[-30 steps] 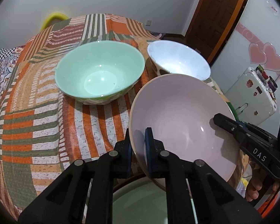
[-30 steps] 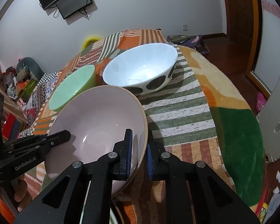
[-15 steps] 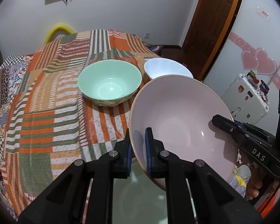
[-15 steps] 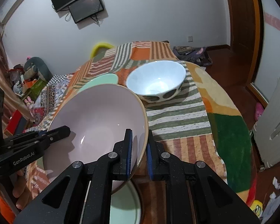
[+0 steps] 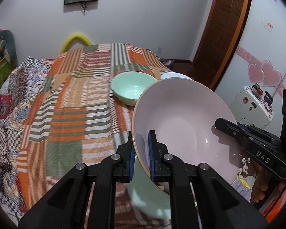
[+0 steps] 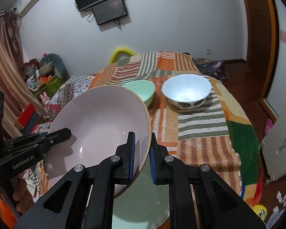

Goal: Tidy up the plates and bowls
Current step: 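Lift and carry the pink bowl with both grippers over the plate stack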

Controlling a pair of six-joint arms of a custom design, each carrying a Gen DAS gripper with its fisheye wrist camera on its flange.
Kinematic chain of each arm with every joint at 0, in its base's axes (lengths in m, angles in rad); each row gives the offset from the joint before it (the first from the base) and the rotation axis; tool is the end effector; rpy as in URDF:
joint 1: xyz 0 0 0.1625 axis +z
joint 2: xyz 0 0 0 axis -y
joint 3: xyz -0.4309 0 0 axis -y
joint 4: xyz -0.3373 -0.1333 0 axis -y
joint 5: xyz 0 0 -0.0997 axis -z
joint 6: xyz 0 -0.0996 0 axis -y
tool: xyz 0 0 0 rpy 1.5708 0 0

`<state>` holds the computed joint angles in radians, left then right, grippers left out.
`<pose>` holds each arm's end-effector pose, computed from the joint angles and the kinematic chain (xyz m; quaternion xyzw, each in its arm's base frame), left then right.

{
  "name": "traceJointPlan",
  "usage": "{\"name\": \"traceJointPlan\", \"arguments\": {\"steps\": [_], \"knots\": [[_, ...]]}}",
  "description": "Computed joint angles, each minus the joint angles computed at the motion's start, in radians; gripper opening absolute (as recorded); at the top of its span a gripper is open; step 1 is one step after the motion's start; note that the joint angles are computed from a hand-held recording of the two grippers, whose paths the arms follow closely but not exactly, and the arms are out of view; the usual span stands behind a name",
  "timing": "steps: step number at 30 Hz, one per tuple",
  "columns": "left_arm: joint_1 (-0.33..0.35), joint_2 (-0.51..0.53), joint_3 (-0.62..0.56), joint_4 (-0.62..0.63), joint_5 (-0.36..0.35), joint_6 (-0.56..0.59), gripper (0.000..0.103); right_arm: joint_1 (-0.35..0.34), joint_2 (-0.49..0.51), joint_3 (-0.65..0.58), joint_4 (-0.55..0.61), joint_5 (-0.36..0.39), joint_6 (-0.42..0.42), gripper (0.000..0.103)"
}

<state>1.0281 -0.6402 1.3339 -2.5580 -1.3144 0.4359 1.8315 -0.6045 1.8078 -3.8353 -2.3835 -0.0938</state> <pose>-0.2403 -0.7055 0.1409 0.4446 0.8748 -0.1516 0.1186 0.2095 -0.5487 0.1463 -0.0572 -0.8151 0.4916 0.3010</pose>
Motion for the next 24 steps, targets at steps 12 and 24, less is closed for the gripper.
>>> {"name": "traceJointPlan", "arguments": {"steps": [12,24], "knots": [[0.057,-0.09,0.053,-0.031,0.076,0.002,0.012,0.03,0.088,-0.102,0.112,0.056,0.005,0.013],[0.139,-0.069,-0.013,0.062,0.141,-0.049,0.012,0.01,0.173,-0.232,0.291,0.135,0.038,0.013]]}}
